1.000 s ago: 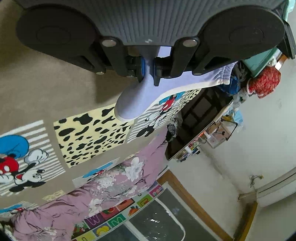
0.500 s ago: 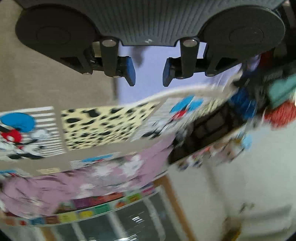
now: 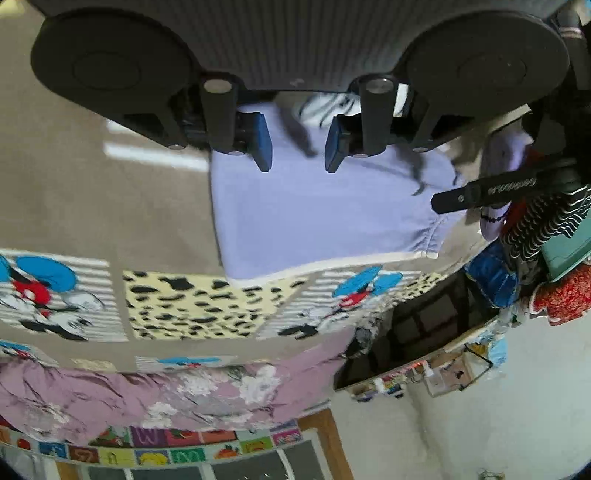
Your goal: Fold clothes
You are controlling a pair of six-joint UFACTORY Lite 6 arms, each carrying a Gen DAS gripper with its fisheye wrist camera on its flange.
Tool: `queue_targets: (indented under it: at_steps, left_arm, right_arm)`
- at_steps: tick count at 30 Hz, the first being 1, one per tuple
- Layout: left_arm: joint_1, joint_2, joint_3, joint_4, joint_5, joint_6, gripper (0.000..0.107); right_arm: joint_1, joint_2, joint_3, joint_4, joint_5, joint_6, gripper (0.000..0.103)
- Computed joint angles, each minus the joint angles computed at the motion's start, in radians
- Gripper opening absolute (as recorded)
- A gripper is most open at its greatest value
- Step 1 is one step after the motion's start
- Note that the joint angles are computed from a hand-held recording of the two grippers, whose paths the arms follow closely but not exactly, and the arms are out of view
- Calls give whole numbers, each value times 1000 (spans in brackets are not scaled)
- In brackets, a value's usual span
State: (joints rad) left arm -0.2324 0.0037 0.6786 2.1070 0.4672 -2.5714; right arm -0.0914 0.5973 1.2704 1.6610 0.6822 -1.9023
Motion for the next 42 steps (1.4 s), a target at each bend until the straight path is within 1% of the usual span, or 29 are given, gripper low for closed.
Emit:
queue_targets:
  at_steps: [2, 4, 6, 7, 8, 13, 17, 20, 23, 29, 32, 42]
  left_arm:
    - [-59, -64, -29, -154, 4, 148, 90]
    - [-121, -131, -48, -324, 37, 317, 92]
    - [-185, -198, -64, -468, 88, 457, 94]
    - [-217, -229, -67, -533, 123, 514, 100]
    - [-246, -257, -68, -589, 158, 561, 103]
    - [-367, -364, -47, -797, 301, 755, 103]
    - [-454, -410, -7, -918, 402, 857, 103]
    - [-534, -436, 5, -956, 498, 865, 103]
    - [-595, -446, 23, -993, 568, 866, 103]
    - [-680, -486, 34, -1040, 664, 839, 103]
    - [-717, -506, 36, -1061, 700, 835, 103]
    - [-886, -525, 65, -1072, 875, 813, 103]
  right_arm:
    - [-12, -89, -85, -13, -14, 16, 42]
    - [-27, -180, -166, -35, -26, 42, 62]
    - [-40, -269, -234, -61, -34, 77, 74]
    - [-46, -314, -265, -74, -36, 90, 77]
    - [-52, -354, -290, -89, -40, 106, 79]
    - [-72, -556, -403, -178, -62, 194, 93]
    - [-80, -684, -460, -273, -59, 281, 98]
    - [-88, -773, -500, -345, -50, 346, 100]
    - [-101, -847, -528, -407, -31, 405, 102]
    - [-130, -980, -563, -518, 15, 509, 102]
    - [-153, -1025, -572, -549, 43, 535, 102]
    - [-259, -1151, -594, -624, 181, 604, 102]
